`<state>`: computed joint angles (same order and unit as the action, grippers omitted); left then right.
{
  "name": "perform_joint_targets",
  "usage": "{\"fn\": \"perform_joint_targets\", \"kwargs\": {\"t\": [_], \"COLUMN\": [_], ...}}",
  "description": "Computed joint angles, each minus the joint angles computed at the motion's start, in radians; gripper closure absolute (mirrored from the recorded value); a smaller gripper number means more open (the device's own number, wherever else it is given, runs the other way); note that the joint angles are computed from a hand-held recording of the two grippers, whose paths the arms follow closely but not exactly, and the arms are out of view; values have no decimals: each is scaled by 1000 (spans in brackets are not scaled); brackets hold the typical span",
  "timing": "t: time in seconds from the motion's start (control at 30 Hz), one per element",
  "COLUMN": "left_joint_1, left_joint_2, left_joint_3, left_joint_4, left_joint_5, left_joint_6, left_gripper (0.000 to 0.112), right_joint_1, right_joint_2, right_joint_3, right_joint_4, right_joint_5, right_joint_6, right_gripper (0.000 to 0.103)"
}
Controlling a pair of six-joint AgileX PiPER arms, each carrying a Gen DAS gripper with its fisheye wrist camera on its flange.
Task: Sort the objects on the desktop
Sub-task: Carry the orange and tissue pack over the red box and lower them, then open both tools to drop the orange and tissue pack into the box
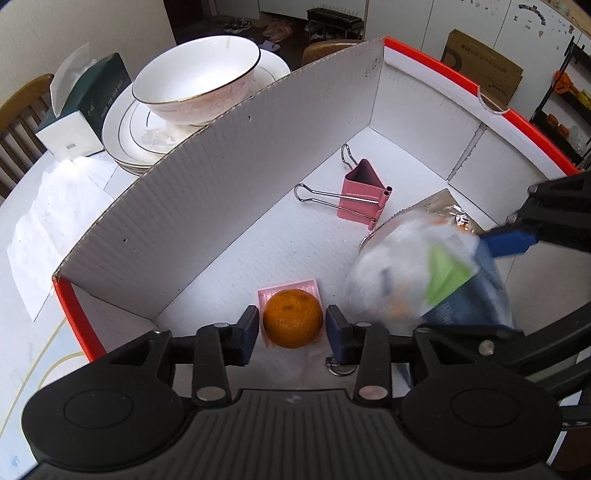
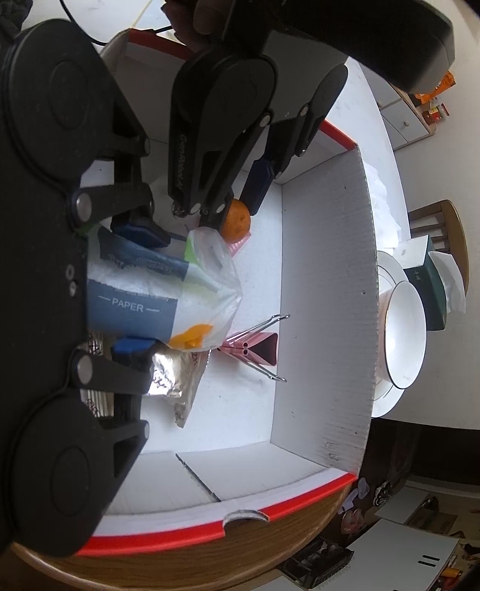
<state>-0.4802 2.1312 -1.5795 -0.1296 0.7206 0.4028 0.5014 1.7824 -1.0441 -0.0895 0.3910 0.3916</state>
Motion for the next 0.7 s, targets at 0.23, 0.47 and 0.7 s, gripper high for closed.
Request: {"fn": "perform_joint_targets", "kwargs": {"t": [0.23,0.47,0.7], "left_joint_1": [15,19,48], "left_joint_2": [-78,-171,-300], "left_joint_3": [89,195,344], "left_joint_4": [-58,-112,-207], "left_joint_5": [-55,-126,-200], "left_joint_6": [36,65,114], "left_gripper": [71,54,54], "right_joint_1": [-24,-26,-7], "right_joint_2": [-73,-144,-206], "right_joint_3": [55,99,131], "right_joint_4": [41,89,111], "right_joint_5": [-23,-47,-70], "right_joint_6": [-32,-77,-102], "right_gripper": [40,39,34]}}
